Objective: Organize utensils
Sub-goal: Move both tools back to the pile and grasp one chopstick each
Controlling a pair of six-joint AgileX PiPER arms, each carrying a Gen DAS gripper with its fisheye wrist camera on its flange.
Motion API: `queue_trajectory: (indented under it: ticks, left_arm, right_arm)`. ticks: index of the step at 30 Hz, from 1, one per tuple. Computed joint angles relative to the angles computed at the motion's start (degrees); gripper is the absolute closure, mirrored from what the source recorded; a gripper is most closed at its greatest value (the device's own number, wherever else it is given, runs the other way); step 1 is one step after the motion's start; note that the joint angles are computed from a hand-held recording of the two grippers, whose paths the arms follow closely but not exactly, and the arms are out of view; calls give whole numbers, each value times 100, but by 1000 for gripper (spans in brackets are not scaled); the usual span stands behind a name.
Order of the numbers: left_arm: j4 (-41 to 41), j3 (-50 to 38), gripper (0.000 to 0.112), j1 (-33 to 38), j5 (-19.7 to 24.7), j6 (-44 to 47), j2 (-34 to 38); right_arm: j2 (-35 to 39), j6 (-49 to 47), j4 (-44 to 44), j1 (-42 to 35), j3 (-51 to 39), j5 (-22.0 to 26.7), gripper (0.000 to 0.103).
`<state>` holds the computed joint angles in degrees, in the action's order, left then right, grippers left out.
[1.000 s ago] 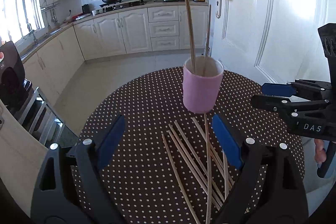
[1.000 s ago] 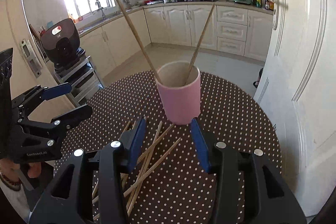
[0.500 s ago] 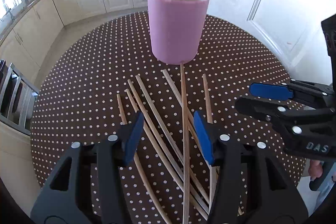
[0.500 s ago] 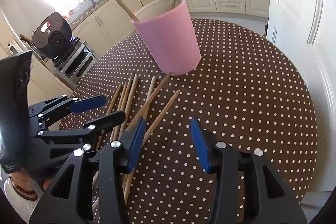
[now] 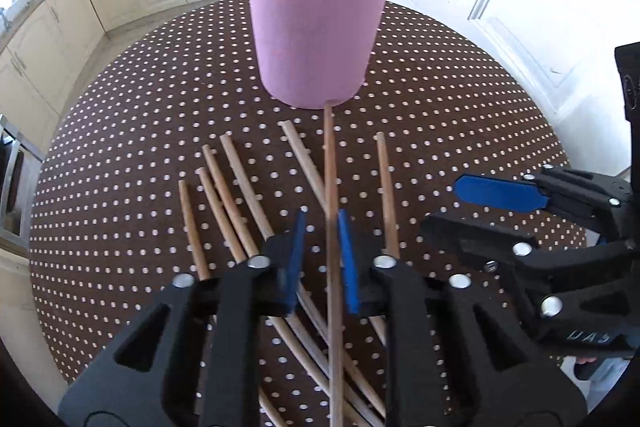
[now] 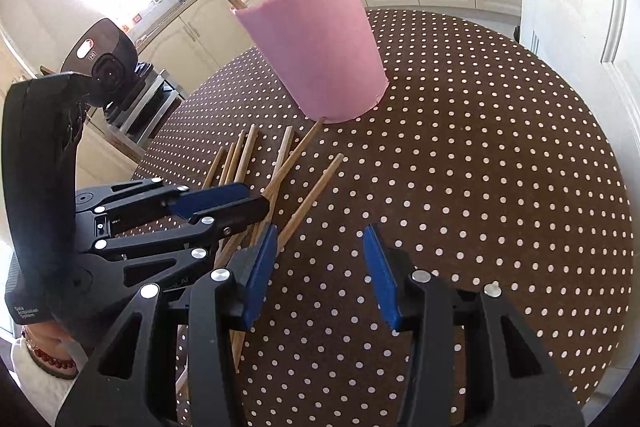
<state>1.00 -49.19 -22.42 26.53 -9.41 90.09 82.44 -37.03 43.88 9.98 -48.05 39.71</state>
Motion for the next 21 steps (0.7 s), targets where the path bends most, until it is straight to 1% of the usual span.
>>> queue_trajectory:
  ticks: [3, 6, 9, 13, 16, 18, 21]
  left_arm:
    - [-131, -32, 105, -10, -79, 153, 109]
    - [39, 2, 105, -61, -107, -100, 97]
    - [161, 103, 106, -25, -80, -261, -67]
    - [-126, 295, 106, 219, -83, 39, -404]
    - [-228, 378, 106, 353, -30, 216, -615]
    - [-319, 430, 106, 440, -8, 322, -748]
    - [-615, 508, 106, 644, 38, 671, -941]
  right_arm:
    - [34, 99, -3, 64, -39, 1, 60]
    - [159, 72, 149, 44, -105, 82, 60]
    - [315, 125, 257, 60, -190, 196, 60]
    - [435, 403, 133, 229, -322, 181, 61]
    - [458, 813, -224, 464, -450, 91, 61]
    - [500, 1053, -469, 608, -549, 72, 66]
    - [501, 1870, -1384, 1045, -669, -208, 77]
